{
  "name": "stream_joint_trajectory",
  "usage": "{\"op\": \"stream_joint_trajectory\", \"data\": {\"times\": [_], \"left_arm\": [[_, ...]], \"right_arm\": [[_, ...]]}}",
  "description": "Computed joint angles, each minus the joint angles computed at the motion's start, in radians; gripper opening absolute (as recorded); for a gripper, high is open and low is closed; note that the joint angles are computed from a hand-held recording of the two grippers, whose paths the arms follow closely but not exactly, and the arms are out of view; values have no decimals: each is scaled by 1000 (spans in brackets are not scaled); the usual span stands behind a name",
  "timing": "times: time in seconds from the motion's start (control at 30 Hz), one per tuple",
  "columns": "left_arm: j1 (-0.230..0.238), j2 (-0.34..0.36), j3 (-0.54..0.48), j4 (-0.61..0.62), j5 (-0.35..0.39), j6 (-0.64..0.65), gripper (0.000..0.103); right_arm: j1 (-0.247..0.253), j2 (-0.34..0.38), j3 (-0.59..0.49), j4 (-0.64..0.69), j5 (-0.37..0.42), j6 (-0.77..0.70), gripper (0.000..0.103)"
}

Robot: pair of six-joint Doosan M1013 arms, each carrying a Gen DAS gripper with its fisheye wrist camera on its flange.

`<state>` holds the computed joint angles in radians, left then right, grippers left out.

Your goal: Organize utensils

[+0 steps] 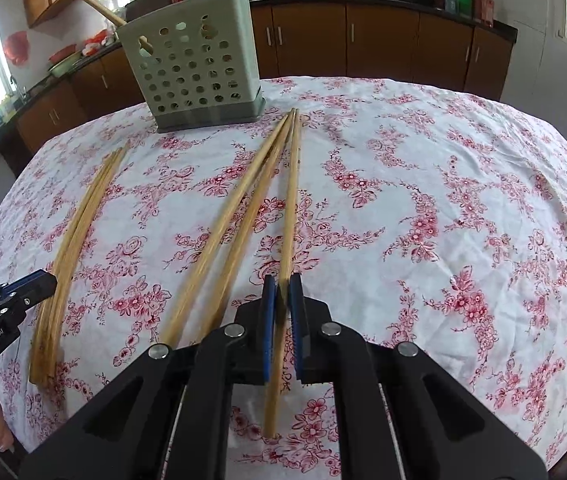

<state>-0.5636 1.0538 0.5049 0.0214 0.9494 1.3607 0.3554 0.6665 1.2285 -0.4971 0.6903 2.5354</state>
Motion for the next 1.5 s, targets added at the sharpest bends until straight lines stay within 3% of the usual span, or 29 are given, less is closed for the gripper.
{"op": "stream_joint_trajectory", "data": {"times": [0.17,0.33,0.43,0.53,0.7,0.93,1.5], "left_arm": [[7,45,-88,48,47,-34,9],[36,151,-304,80,159,-90,9],[44,192,-386,99,189,-90,10],[45,157,-304,116,121,-92,10],[49,164,-320,98,125,-92,10],[60,114,-215,50,54,-97,10],[61,105,-197,49,46,-98,10]], "right_arm": [[-2,7,-11,-40,23,10,8],[-21,7,-6,-99,46,89,7],[-28,9,-6,-124,55,117,8],[-31,12,-11,-121,54,120,8],[-30,12,-12,-122,57,117,8],[-30,10,-8,-122,53,120,8],[-29,13,-14,-122,58,118,8]]}}
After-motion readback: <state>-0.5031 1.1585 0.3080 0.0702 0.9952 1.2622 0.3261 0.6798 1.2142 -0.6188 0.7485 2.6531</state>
